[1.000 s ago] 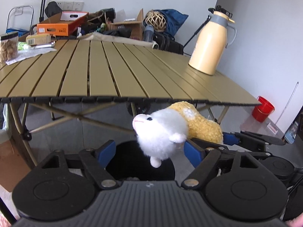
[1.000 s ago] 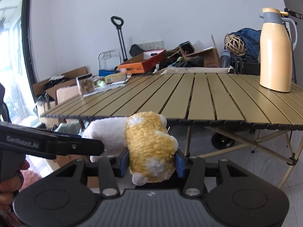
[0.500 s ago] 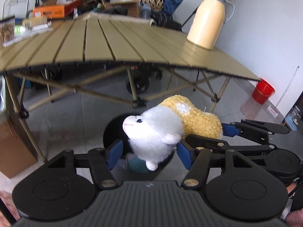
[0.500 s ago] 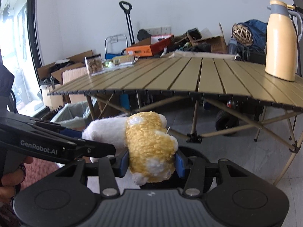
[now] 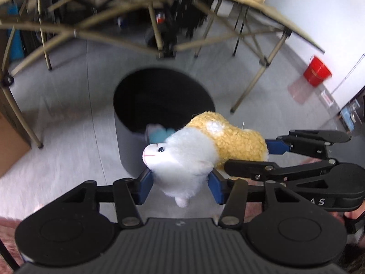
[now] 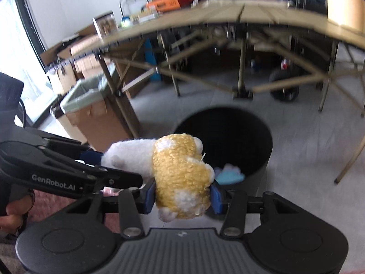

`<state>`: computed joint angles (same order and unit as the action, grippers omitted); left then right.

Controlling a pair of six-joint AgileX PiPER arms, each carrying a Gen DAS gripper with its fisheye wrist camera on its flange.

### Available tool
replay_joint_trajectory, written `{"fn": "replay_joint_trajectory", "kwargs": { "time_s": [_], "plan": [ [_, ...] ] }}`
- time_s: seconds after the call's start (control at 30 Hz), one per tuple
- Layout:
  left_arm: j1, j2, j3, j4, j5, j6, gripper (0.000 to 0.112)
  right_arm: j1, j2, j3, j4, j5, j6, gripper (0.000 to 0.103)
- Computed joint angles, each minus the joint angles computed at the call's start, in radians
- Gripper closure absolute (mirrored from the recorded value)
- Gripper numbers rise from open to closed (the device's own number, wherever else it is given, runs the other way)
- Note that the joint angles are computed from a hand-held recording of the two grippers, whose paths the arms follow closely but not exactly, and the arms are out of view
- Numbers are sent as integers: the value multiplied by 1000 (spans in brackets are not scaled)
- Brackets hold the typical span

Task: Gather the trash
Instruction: 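Carry the white-and-yellow plush down over the black bin with the right tool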

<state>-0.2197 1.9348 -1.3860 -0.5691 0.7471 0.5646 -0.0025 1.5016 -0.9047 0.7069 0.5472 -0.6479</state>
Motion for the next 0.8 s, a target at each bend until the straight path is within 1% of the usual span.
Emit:
{"fn": "replay_joint_trajectory", "kwargs": {
  "time_s": [0.1,0.3,0.5,0.67,0.8],
  "plan": [
    [-2,34,-15,36,30,-14,60,1,31,3,-9,25,11,57],
    [-19,68,-16,109,65,-47,62,-11,62,16,-12,77,3,57],
    [-21,88,-41,123,87,-63,62,-21,82,13,-1,92,1,57],
    [-33,85,-50,140,89,-85,62,-32,90,8,10,99,-5,57],
    [-42,64,-43,140,57,-87,62,-40,75,7,33,88,-19,57]
  ]
}}
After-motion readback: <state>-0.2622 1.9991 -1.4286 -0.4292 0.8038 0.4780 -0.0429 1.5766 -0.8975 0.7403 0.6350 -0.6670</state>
